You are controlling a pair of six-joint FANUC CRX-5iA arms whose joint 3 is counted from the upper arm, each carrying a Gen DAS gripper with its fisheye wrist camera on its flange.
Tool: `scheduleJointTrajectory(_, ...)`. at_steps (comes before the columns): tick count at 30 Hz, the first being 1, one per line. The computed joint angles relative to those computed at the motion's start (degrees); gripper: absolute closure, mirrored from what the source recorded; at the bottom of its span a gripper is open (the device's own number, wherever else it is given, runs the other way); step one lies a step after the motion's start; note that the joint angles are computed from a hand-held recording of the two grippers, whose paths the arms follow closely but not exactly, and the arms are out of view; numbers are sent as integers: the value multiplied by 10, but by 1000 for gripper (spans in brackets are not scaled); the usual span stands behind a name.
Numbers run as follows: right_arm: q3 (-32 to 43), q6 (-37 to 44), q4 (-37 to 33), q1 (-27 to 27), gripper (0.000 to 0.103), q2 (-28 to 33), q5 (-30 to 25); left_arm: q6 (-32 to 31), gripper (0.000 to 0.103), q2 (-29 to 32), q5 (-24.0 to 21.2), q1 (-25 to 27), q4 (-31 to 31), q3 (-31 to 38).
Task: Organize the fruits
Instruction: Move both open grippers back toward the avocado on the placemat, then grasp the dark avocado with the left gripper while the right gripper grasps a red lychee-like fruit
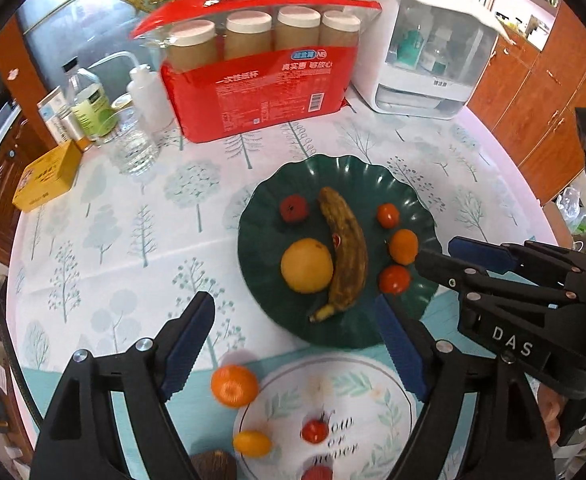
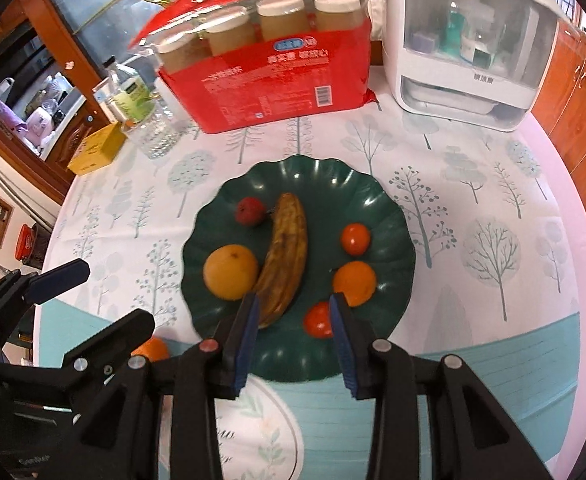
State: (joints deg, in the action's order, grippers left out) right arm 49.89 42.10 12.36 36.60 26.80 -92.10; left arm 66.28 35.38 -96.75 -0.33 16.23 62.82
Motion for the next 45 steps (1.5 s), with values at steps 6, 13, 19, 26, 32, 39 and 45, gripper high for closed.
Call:
scheduleJointTrajectory(6, -15, -10, 9, 29, 67, -23, 3, -2, 22, -72, 27, 29, 12, -98)
scheduleJointTrajectory(13, -29, -12, 25, 67, 67, -46, 13, -7, 22, -150, 59, 67, 23, -193)
scheduleJointTrajectory(19, -45, -16, 33, 95, 67, -67, 28, -19, 21, -216, 86, 98, 29, -267)
scheduleJointTrajectory(26, -62, -22, 38, 122, 67, -82, 36, -41, 21, -272, 100, 137, 38, -331)
scheduleJointTrajectory(32, -70, -33, 38, 142, 67, -83, 33, -73, 19, -296, 114, 171, 51, -368)
scheduleJointTrajectory(39, -62, -57, 28, 156, 67, -65, 22, -115, 19, -282, 92, 206, 56, -377)
scheduleJointTrajectory(45, -69, -96, 3, 163, 67, -50, 14, -151, 19, -260, 74, 219, 46, -377)
